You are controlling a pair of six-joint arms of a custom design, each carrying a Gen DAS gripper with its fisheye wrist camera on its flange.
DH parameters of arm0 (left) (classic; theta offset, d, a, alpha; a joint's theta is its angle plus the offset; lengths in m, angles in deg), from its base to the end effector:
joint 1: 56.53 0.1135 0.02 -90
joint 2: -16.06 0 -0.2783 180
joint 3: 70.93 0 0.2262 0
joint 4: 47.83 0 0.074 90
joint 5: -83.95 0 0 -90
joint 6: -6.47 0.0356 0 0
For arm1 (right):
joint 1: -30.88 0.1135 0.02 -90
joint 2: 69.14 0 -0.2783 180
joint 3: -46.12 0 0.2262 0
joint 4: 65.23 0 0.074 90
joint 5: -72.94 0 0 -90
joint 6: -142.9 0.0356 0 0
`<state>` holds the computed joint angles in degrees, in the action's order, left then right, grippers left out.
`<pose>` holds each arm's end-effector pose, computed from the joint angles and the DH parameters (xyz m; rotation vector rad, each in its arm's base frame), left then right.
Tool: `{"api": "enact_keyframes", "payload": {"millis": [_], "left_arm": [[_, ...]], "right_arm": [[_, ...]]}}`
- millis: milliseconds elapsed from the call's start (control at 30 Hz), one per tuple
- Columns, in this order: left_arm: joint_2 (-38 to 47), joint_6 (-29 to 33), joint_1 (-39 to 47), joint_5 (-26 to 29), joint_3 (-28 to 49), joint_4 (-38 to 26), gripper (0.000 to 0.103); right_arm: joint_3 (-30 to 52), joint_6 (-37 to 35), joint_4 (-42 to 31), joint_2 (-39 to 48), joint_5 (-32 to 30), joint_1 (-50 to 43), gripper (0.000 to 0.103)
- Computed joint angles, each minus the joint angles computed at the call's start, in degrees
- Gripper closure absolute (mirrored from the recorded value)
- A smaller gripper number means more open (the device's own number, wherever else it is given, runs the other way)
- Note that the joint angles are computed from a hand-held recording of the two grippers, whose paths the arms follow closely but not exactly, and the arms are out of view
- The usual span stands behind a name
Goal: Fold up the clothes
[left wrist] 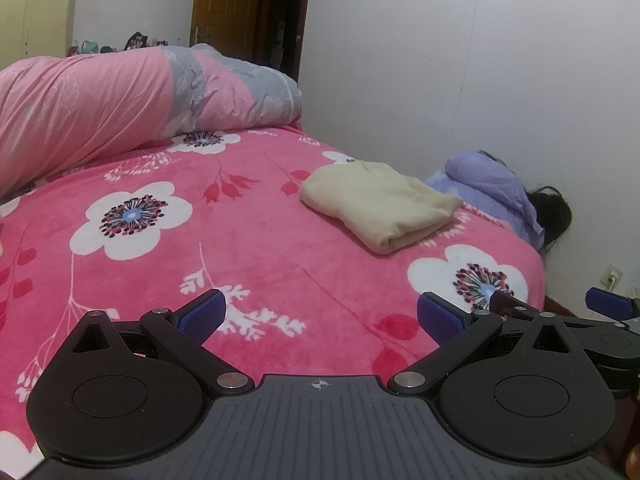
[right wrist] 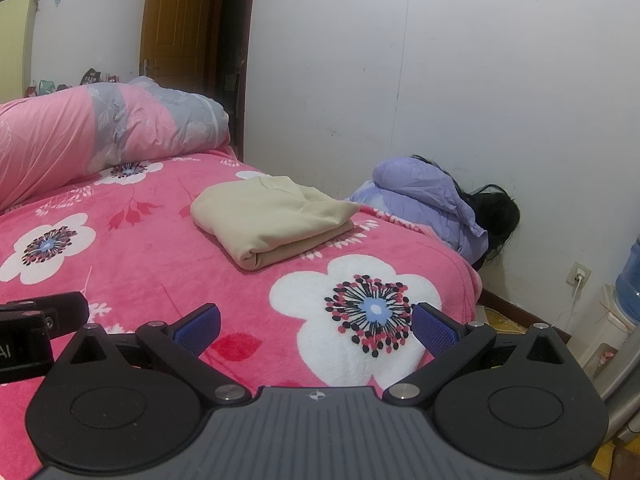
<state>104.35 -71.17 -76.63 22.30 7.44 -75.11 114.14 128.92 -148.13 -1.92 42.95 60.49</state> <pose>0.2932 -0.1253 0.2890 0.8723 2.0181 -0.6228 0.1465 0.0478 0.2823 0.9268 1.9442 -0.6327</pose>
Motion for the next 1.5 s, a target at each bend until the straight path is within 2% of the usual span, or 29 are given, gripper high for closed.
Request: {"api": "enact_keyframes", "payload": {"millis": [867,933,1500], "left_arm": [[0.2,0.0,-0.1,-0.2,0.2,-0.4,0.0],[0.3,0.1,0.0,-0.1,0.2,-0.4,0.0],[-0.2,0.4,-1.5,-0.5,-0.7,-0.3,0.0]], "right_arm": [[0.4,0.7,-0.4,0.8,-0.3,0.3,0.0],[0.2,-0.7,0.6,0.4,-0.4,-0.3,0.0],[-1.4,0.8,-1.0,-1.8,-0.7,-1.1,0.0]]}}
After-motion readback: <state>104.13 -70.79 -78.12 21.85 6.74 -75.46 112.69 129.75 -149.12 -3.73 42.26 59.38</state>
